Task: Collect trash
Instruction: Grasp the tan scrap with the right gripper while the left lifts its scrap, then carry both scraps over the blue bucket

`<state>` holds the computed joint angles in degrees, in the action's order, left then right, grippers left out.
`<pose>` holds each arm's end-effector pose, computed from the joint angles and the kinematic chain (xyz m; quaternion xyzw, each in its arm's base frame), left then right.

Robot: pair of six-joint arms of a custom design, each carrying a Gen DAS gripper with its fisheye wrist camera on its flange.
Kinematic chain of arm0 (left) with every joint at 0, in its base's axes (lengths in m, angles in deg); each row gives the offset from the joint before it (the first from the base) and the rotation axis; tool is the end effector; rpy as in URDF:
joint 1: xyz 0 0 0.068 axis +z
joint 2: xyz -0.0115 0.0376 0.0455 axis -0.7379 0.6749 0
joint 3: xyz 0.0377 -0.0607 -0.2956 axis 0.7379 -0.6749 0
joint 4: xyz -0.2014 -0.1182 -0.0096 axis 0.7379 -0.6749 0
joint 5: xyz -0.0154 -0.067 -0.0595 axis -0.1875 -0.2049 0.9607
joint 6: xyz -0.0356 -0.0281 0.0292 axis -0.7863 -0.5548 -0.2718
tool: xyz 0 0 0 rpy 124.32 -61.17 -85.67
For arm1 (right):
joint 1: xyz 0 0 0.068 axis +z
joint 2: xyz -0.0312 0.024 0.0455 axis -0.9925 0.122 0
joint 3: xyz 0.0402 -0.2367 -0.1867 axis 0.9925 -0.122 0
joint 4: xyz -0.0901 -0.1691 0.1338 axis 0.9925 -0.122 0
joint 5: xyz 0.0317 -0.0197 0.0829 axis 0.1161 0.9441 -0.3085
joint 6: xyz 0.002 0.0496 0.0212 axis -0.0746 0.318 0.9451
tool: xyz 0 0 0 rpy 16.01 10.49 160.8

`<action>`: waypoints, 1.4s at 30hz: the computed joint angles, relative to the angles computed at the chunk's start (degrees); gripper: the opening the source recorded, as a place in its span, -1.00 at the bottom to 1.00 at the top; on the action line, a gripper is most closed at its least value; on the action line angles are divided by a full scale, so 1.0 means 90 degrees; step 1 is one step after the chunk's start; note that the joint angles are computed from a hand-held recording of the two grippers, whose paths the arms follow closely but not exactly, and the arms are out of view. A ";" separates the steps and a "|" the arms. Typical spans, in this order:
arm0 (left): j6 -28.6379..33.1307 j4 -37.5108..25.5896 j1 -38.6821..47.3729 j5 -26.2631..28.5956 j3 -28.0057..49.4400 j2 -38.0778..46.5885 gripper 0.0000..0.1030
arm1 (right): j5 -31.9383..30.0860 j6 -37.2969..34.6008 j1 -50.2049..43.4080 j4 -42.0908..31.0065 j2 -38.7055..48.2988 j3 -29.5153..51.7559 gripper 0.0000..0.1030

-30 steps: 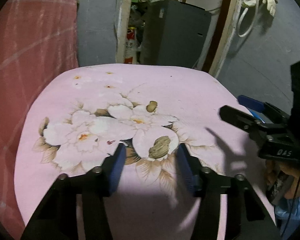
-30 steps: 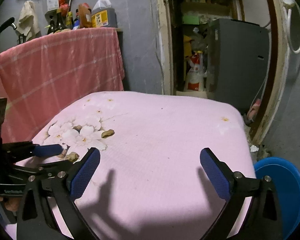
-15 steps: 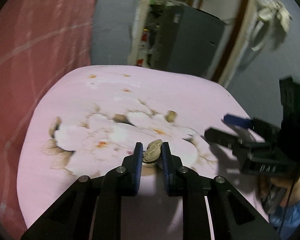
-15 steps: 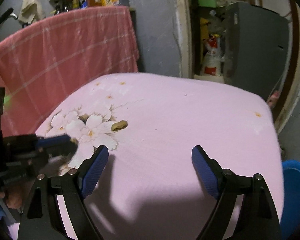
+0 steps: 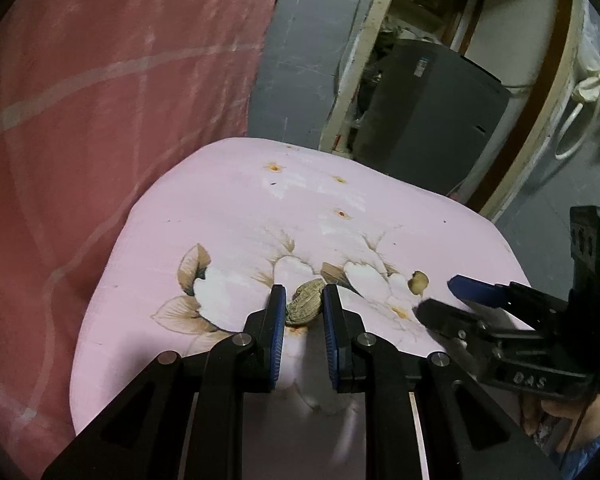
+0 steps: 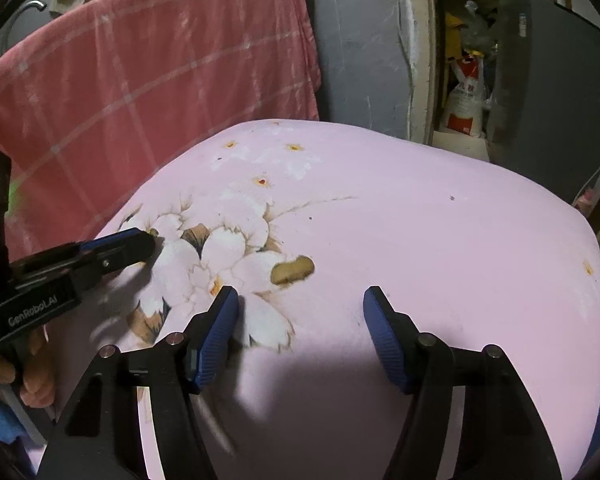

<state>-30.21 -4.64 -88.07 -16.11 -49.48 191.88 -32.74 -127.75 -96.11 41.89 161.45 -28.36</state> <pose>0.2262 -0.1712 0.1269 -0.1678 0.8997 -0.0809 0.3948 0.3527 -0.0590 0.1028 -0.3534 0.8665 0.2174 0.2776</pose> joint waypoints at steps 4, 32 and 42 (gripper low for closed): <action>0.0037 0.0053 0.0040 0.0031 -0.0070 -0.0093 -0.71 | 0.0140 0.0190 0.0228 -0.0075 0.0100 0.0188 -0.24; 0.0668 0.0732 -0.1361 -0.1622 -0.0095 -0.0253 -0.71 | -0.2013 -0.0317 -0.1669 0.2058 -0.1245 -0.1955 -0.67; 0.1585 0.1202 -0.2074 -0.2430 0.0437 -0.0278 -0.71 | -0.3270 0.0006 -0.3024 0.2138 -0.1923 -0.2073 -0.66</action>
